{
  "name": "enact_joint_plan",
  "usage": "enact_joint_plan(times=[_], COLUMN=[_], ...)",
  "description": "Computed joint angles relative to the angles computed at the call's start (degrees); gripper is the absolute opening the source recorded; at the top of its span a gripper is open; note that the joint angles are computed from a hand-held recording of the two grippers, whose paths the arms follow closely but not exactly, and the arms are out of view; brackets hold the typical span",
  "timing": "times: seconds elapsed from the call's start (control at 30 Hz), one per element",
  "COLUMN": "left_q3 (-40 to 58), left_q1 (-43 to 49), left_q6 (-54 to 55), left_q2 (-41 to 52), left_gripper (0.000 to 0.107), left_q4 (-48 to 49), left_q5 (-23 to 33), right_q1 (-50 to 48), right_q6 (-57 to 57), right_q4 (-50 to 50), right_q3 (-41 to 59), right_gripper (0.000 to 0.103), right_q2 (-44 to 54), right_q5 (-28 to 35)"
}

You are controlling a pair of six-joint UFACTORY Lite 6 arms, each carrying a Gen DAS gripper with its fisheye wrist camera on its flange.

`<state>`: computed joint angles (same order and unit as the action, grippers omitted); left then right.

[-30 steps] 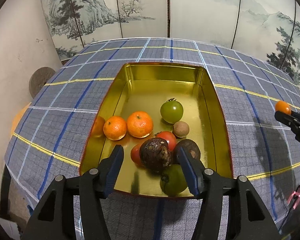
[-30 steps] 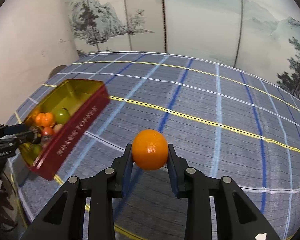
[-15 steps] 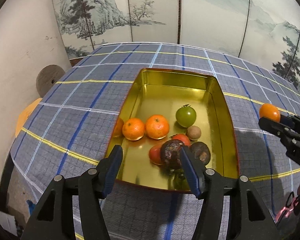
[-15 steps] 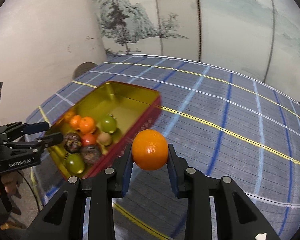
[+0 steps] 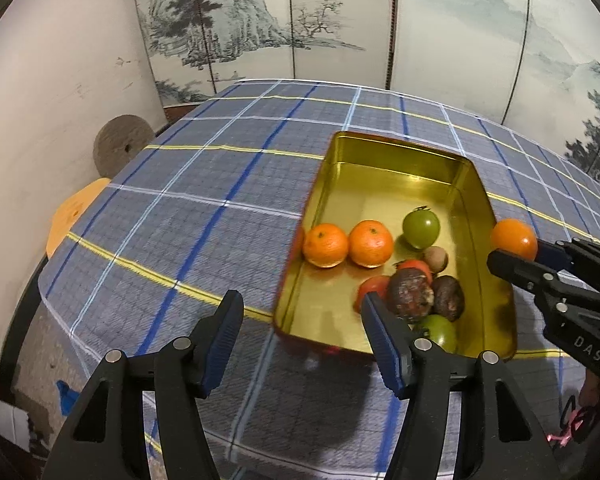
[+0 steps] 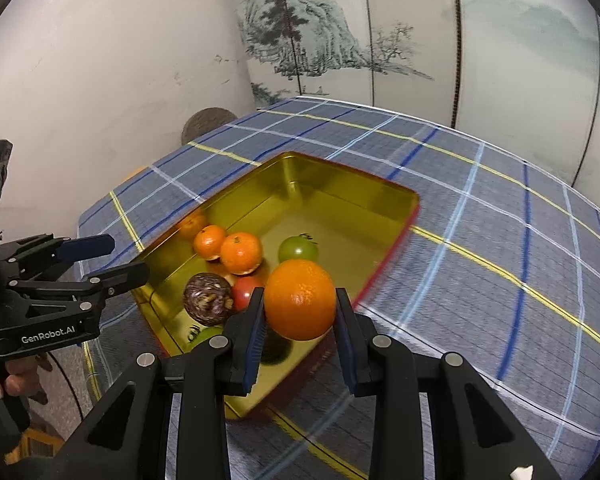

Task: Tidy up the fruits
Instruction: 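Carry the mandarin over the tin and release it with the right gripper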

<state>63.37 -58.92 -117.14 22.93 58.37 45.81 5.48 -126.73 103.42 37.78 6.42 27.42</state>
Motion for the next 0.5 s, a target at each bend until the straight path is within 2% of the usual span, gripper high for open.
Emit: enact_joint_plan(times=[0.23, 0.5], left_q3=[-2.9, -6.0], left_q1=[-0.1, 0.3], left_q6=[-1.3, -2.4], left_q2=[-2.0, -3.9], left_gripper=[0.062, 0.063], left_q4=[-0.1, -0.2], left_q5=[0.1, -0.3], right_q1=[5.5, 8.3], right_q6=[-5.9, -8.2], right_q4=[8.7, 13.4], right_q3=[2.4, 6.6], right_gripper=[0.03, 0.03], right_q2=[4.3, 9.9], right_q5=[-3.4, -5.6])
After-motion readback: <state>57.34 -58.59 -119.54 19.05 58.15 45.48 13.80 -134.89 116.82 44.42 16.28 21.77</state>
